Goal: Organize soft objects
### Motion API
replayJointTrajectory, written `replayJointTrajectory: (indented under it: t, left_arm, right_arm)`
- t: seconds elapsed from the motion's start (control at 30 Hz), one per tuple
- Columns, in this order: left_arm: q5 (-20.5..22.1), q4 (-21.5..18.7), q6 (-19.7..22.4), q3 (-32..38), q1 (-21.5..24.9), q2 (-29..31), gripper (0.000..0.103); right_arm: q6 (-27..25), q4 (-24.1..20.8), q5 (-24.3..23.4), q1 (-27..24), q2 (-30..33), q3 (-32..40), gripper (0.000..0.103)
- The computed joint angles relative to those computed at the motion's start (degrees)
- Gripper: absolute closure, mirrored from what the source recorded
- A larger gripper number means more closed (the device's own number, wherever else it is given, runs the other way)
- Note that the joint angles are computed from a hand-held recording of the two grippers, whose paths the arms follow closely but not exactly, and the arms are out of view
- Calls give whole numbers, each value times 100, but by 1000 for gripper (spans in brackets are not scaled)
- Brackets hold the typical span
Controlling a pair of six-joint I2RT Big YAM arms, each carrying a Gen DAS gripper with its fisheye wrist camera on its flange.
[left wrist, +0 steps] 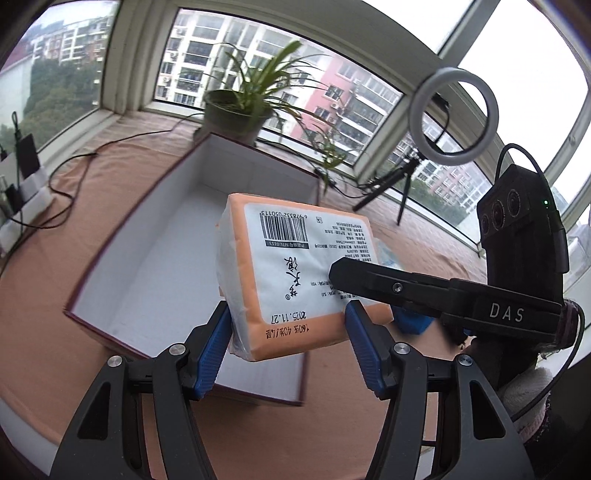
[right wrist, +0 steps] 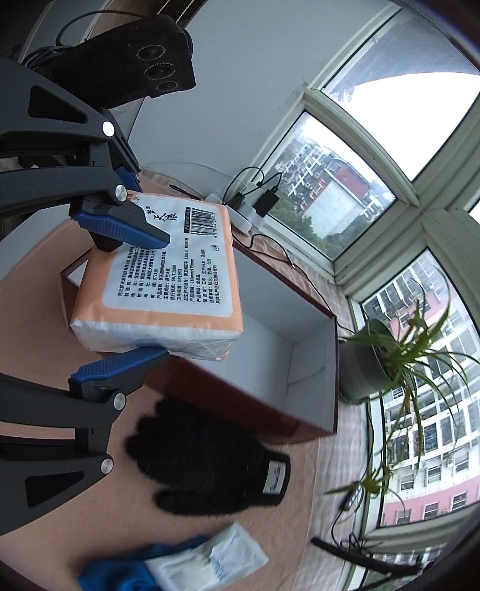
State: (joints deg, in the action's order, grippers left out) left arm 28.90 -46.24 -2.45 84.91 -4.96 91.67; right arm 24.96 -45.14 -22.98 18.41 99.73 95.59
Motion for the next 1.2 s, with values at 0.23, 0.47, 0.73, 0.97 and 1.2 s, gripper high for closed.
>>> replayJointTrajectory:
  t: [0.23,0.47,0.73,0.97,1.2]
  left_arm:
    - [-127,29,60,93,201,133,42]
    - [-448,271,-65,3,261,82,43]
    - [-442,285,-119,-69,258,32,43]
    - [-451,296,-186,-138,150,-56,43]
    - [-469,353,-362,-223,-56,-157,43]
  right_arm:
    - [-9,-132,45,149,374,420,52]
    - [-136,-119,278,189,367,427,52]
    - [-259,-97,448,187,206,250,50]
    - [-380,60,627,131,-142,-170,45]
    - [-136,414,701,-132,-713,-941,44]
